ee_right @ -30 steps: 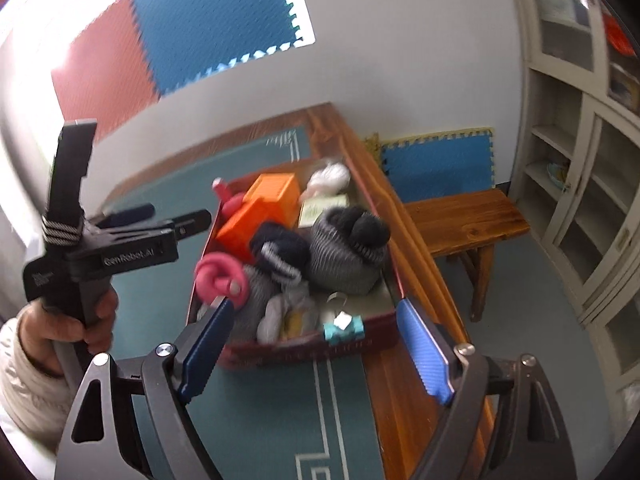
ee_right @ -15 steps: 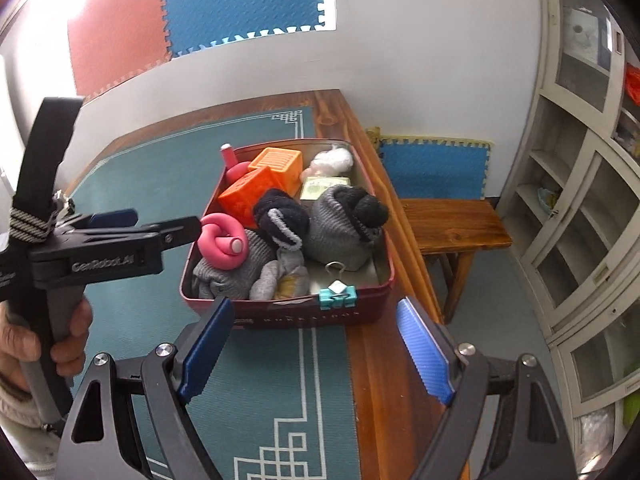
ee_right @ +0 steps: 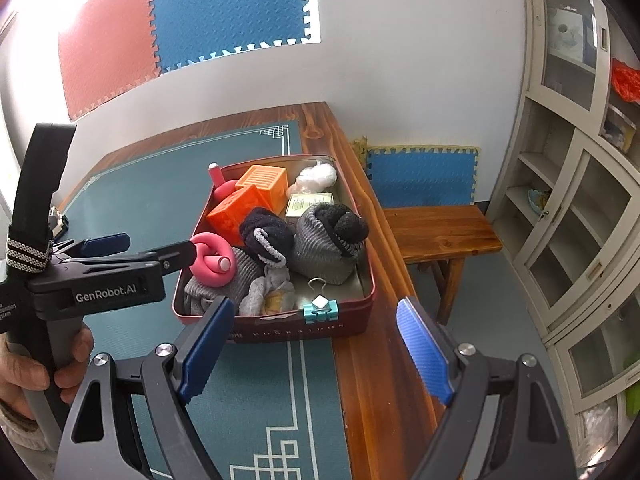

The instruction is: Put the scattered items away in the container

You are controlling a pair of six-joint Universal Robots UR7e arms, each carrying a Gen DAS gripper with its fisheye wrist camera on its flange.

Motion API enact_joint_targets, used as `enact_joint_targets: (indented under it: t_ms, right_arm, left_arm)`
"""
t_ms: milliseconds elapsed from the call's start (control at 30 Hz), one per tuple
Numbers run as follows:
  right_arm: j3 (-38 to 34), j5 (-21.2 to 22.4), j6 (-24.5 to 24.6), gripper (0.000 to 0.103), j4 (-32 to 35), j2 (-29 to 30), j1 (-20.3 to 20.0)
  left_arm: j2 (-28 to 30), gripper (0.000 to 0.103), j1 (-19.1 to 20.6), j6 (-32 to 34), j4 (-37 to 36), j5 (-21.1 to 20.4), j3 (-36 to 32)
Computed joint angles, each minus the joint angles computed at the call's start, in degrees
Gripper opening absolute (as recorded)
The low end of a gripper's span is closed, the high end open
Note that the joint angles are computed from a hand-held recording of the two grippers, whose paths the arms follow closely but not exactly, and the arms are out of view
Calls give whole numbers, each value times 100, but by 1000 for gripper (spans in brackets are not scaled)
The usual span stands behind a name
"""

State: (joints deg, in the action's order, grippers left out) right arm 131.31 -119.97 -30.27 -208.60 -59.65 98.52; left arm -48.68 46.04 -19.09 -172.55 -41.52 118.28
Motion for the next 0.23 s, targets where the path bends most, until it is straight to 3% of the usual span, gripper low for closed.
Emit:
enact_joint_targets:
  t_ms: [233]
  right_arm:
    - [-24, -32, 41, 86, 16, 59, 40]
  left_arm:
    - [53, 102, -42, 388, -408, 3, 86]
